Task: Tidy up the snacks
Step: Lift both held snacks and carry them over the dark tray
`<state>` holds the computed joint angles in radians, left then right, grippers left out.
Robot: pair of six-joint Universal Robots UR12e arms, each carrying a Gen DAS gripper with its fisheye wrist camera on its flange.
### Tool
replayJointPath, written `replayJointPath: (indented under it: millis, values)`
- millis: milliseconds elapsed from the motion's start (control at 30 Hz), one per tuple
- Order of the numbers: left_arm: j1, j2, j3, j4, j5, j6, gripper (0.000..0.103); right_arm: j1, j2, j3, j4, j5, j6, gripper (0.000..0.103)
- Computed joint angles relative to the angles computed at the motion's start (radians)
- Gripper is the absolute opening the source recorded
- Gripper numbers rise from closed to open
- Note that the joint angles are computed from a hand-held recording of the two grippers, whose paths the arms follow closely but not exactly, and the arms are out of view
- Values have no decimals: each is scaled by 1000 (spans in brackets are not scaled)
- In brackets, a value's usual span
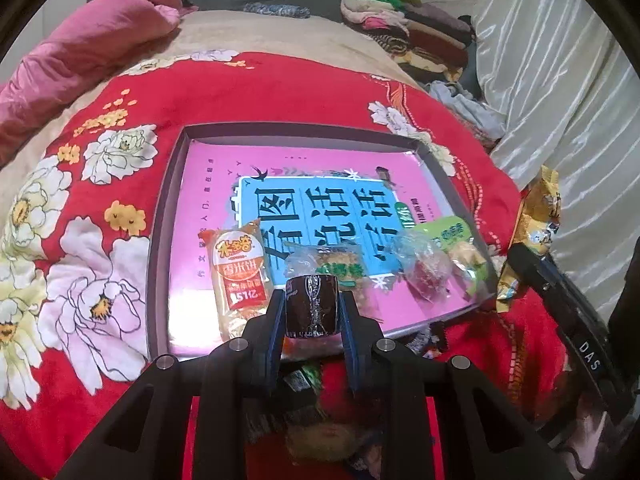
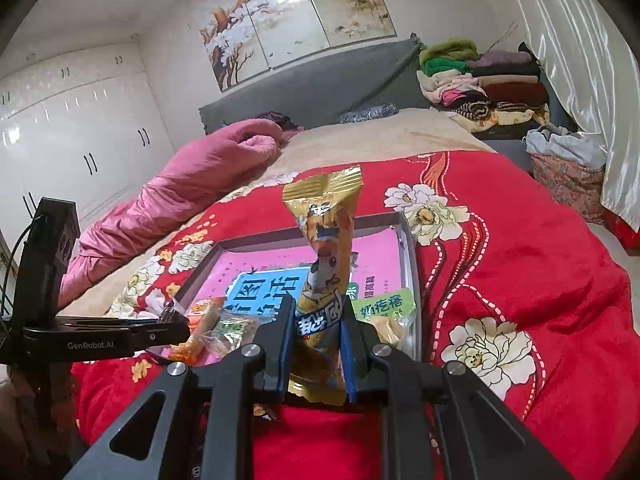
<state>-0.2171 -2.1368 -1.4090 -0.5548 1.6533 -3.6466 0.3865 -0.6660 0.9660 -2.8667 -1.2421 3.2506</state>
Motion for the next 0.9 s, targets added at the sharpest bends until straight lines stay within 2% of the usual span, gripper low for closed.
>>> replayJointPath:
  millis: [200, 433, 633, 900]
  values:
    - [3, -13, 14, -23, 0, -2, 27, 3, 20, -35, 40, -21, -11, 21]
    - [2, -22, 23, -30, 2, 3, 27, 15, 45, -83, 142, -50, -61, 21]
    - [2, -24, 23, -29, 7, 6, 27, 22, 49, -87, 143, -80, -86, 21]
    - [2, -25, 23, -30, 6, 4, 27, 22, 55, -99, 173, -82, -80, 21]
